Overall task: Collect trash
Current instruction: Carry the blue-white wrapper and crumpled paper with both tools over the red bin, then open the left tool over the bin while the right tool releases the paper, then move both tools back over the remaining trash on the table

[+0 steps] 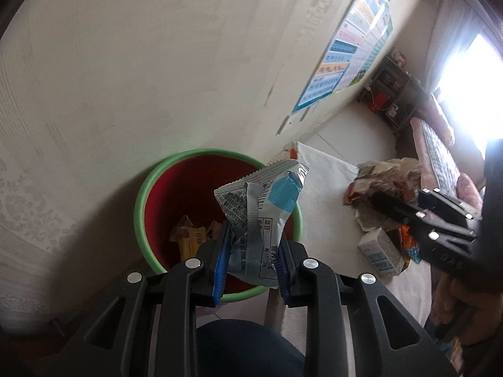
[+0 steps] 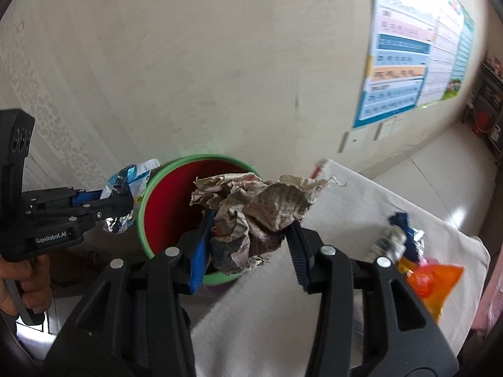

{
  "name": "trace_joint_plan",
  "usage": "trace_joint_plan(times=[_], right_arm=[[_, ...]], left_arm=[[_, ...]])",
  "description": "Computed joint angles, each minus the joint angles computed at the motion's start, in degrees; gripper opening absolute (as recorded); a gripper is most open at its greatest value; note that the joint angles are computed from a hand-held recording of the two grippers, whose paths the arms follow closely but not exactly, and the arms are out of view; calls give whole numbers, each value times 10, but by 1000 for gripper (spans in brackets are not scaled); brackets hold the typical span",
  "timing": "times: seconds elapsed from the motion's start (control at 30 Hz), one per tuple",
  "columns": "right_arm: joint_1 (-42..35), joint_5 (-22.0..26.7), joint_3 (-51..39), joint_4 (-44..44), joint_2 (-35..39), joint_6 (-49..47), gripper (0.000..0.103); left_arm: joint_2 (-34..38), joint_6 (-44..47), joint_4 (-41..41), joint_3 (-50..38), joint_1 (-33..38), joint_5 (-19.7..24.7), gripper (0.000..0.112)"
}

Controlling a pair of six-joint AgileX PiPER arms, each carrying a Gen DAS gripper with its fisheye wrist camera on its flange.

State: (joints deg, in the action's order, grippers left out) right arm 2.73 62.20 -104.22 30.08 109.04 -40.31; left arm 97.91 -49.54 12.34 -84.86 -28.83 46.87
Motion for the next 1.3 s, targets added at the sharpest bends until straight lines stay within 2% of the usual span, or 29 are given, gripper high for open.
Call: trace_joint_plan(times=[0.27,0.6,0.67,0.7,0.77,0.87,1.07,1.3], right_arm=[[53,1,-45,-16,42,24,44],[82,30,-147,-28,112,50,46],[84,42,-162,-24,122,48,57],[86,40,-158,-25,120,48,60],[85,31,-142,-23,113,43,74],[80,26,-118,-19,104,37,84],[63,12,-68,-14,72,21,95],[32,3,-21,-6,30,14,98]], left_arm=[[4,39,-30,0,45,-17,25],[20,66,-48,-38,81,-18,29],[20,67,-51,-44,84,-19,47],[20,66,-52,-44,85,-23,61],[20,60,-50,-44,84,-26,65],[12,49,-52,-27,83,-41,81],[-6,11,-40,4,70,-60,91],[-23,-11,-5,7,39,-31,95]])
